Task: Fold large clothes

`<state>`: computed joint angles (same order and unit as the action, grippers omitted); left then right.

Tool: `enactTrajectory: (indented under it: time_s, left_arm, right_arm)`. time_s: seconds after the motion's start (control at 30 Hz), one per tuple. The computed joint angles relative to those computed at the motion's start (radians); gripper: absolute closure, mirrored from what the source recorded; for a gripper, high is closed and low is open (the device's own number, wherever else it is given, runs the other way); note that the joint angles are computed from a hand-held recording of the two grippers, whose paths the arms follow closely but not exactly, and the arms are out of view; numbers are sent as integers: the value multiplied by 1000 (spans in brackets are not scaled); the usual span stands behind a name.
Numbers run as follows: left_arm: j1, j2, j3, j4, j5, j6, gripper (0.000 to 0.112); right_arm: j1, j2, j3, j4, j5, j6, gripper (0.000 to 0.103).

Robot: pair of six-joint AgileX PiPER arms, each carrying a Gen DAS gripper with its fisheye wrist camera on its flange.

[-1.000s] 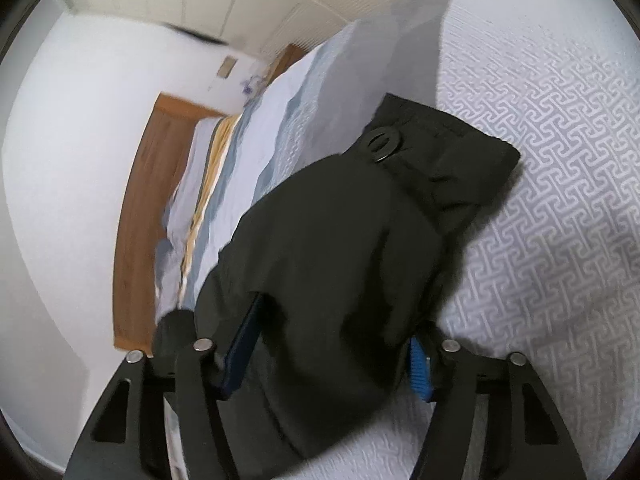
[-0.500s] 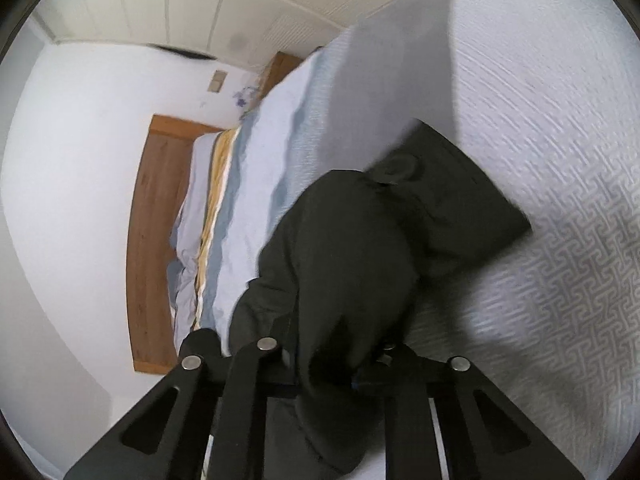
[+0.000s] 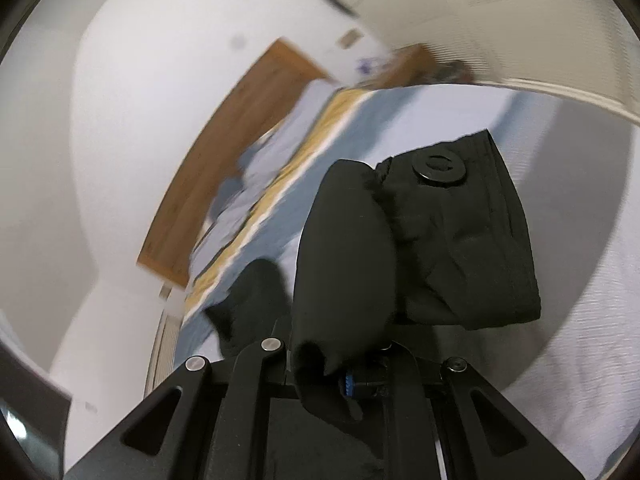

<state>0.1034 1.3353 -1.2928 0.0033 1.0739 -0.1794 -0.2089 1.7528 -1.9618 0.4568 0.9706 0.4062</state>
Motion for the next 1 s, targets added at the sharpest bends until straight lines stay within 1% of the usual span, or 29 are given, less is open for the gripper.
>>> enactTrajectory:
  time_s: [0.1, 0.23, 0.37, 0.43, 0.53, 0.57, 0.7, 0.73, 0.8, 0.83, 0.87, 0.93, 0.97, 1.0]
  left_arm:
    - [51, -9, -2, -26, 11, 36, 9]
    - [140, -14, 5, -89, 28, 103, 9]
    - [220, -19, 36, -130, 24, 164, 9]
    - [263, -21, 59, -151, 23, 196, 9]
    - [317, -25, 82, -178, 27, 235, 9]
    - [336, -26, 90, -186, 27, 250, 9]
    - [396, -24, 109, -203, 28, 288, 9]
    - [409, -24, 115, -207, 27, 298, 9]
    - [431, -25, 126, -212, 27, 309, 9]
    - [437, -25, 130, -214, 28, 313, 9]
    - [445, -26, 136, -215, 29, 317, 9]
    - [454, -27, 144, -215, 29, 320, 9]
    - [457, -29, 147, -216, 28, 322, 9]
    - [458, -33, 151, -217, 25, 321, 9]
  right_arm:
    - [96, 9, -61, -49, 25, 15, 90]
    - [234, 69, -189, -142, 87, 51, 90]
    - [364, 129, -276, -219, 152, 56, 90]
    - [427, 135, -260, -241, 150, 62, 90]
    - [501, 170, -271, -277, 172, 65, 90]
    - [512, 164, -237, -273, 165, 54, 90]
    - [608, 196, -188, -317, 194, 41, 87]
    - [626, 235, -221, -329, 214, 31, 86]
    - [674, 255, -206, -381, 232, 25, 81]
    - [703, 237, -156, -402, 217, 35, 77]
    - [724, 240, -139, -418, 213, 36, 70]
    - [761, 269, -147, -433, 226, 20, 63]
    - [766, 258, -116, -428, 220, 3, 59]
    - [782, 263, -118, -434, 230, -5, 57]
